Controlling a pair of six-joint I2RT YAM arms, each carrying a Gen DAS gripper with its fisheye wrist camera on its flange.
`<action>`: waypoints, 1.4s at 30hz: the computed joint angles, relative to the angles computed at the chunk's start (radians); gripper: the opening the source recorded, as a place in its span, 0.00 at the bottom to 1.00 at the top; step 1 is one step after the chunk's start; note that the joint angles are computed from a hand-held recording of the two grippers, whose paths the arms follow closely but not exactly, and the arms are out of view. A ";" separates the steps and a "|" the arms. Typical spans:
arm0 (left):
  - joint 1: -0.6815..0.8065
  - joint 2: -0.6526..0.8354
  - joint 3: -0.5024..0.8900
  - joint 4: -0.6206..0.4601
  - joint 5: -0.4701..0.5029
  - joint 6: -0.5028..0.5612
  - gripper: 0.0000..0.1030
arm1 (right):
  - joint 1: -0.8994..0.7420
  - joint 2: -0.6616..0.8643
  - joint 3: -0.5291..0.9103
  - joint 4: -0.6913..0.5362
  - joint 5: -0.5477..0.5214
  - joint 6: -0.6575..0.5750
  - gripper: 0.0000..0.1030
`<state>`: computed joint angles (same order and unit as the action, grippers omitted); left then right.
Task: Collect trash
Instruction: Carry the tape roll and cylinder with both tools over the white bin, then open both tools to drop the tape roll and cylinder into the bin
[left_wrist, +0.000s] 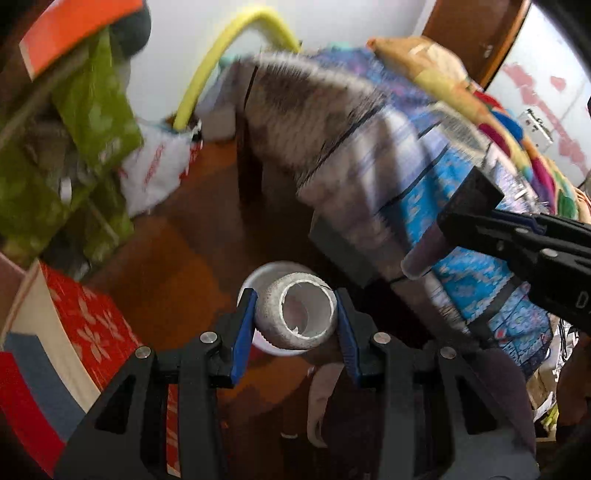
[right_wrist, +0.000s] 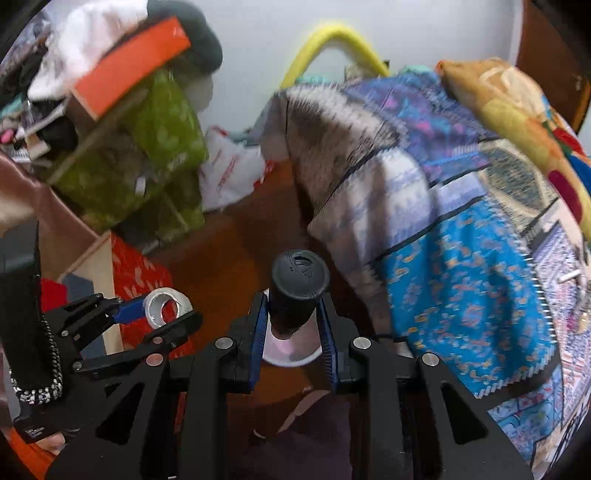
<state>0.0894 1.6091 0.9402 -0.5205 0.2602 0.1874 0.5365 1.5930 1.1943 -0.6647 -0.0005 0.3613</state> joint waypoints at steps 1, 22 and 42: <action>0.001 0.030 0.012 -0.002 0.002 -0.006 0.40 | -0.002 0.029 0.007 0.005 -0.014 -0.004 0.24; 0.002 0.347 0.153 0.041 -0.010 -0.077 0.47 | -0.106 0.320 0.169 0.005 -0.187 -0.096 0.49; 0.013 -0.104 0.069 -0.073 0.020 -0.087 0.47 | -0.114 -0.129 -0.037 -0.009 -0.053 -0.046 0.49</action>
